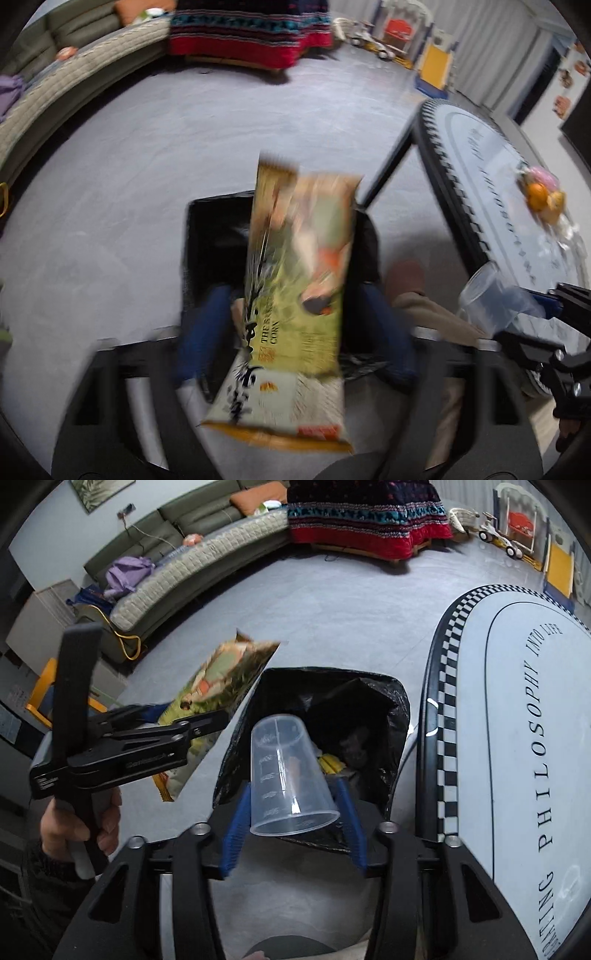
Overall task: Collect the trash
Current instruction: 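Carry the snack bag and clear cup to the bin and release both, then grasp the orange with the left gripper while the right grasps the clear jar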
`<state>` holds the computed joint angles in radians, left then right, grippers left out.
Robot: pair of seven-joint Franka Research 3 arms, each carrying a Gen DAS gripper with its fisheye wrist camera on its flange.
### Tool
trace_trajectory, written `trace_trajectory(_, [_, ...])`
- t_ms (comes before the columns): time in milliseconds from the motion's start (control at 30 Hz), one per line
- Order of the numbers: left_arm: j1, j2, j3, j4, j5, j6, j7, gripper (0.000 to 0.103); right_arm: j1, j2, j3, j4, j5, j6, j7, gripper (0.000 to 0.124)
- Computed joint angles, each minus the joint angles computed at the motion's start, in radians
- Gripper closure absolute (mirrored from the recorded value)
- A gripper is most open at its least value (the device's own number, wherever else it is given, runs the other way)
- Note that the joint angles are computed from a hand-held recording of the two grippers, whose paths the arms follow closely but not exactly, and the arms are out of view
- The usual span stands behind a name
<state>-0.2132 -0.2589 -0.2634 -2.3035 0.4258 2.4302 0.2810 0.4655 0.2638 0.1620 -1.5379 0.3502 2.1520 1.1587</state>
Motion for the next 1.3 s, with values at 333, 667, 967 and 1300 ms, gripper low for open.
trace_trajectory(333, [0.009,-0.045,-0.009,-0.036,0.048,0.018,-0.063,0.006,-0.017,-0.042,-0.008,-0.074,0.021,0.057,-0.005,0.062])
trace_trajectory(667, [-0.008,0.059,-0.021,0.088,0.075,0.018,0.002,0.006,-0.074,-0.081,-0.028,-0.107,0.074,0.065,-0.037,0.061])
trace_trajectory(967, [-0.05,0.186,-0.025,0.256,0.108,0.006,0.039,0.006,-0.128,-0.114,-0.056,-0.135,0.111,0.1,-0.042,0.06])
trace_trajectory(1300, [-0.138,0.44,-0.005,0.595,0.108,-0.055,0.192,0.006,-0.209,-0.128,-0.109,-0.143,0.061,0.138,0.004,0.057])
